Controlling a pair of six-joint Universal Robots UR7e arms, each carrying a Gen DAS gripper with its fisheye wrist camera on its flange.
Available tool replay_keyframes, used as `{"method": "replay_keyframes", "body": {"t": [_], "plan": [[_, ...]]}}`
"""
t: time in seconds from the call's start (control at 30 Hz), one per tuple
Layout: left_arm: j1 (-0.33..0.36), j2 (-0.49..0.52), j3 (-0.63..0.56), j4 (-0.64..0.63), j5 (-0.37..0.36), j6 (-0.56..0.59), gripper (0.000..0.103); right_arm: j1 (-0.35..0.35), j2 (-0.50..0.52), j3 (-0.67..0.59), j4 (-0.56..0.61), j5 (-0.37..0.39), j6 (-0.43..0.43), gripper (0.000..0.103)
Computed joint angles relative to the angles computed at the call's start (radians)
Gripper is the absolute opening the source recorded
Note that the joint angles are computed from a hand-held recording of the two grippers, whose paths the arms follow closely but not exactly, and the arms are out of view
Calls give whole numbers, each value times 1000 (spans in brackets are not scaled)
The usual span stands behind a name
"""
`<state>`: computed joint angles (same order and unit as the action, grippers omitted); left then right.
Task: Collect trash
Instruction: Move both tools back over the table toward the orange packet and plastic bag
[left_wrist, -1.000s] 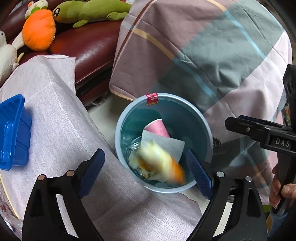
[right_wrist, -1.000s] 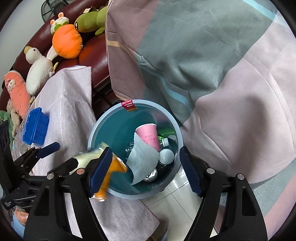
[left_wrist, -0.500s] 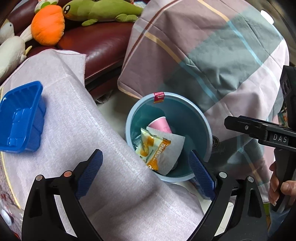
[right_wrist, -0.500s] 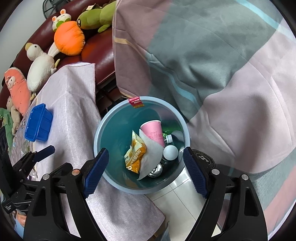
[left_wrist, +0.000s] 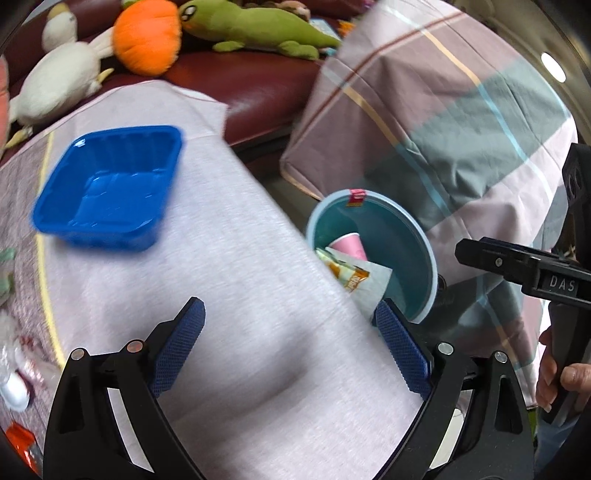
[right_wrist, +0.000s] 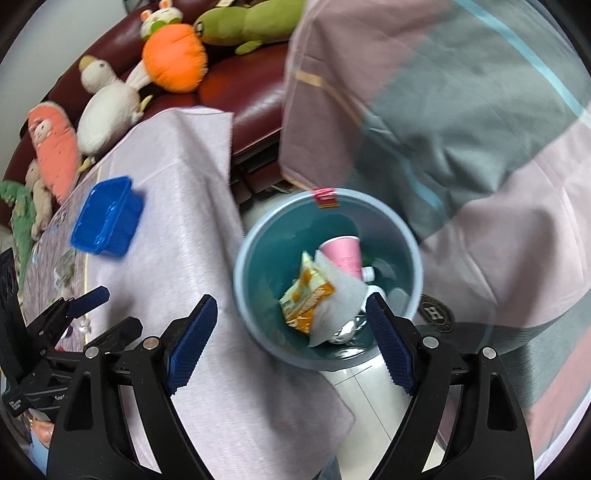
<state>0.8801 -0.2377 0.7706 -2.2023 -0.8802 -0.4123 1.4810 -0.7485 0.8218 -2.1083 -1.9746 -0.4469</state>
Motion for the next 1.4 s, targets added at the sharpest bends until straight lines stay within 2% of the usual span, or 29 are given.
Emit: {"method": "replay_keyframes", "body": {"t": [0.2,0.63,0.87,1.17,1.4], "plan": [[-2,-125,206,-99,41,-44,94,36,-13,67,-21,-11,-24,79],[-6,-361,556,-246,119,-141,94,115,-22,179,-56,-42,-56,79],[-16,-513,769,-238,192,-222,94,162,-17,243,-58,-62,-61,79],[-34,-717,1019,-197,251,-339,94,226,4,313,-57,-86,-90,79],[-8,-802,1120,-140,223,-411,94,268,27,346,-52,-100,-107,79]]}}
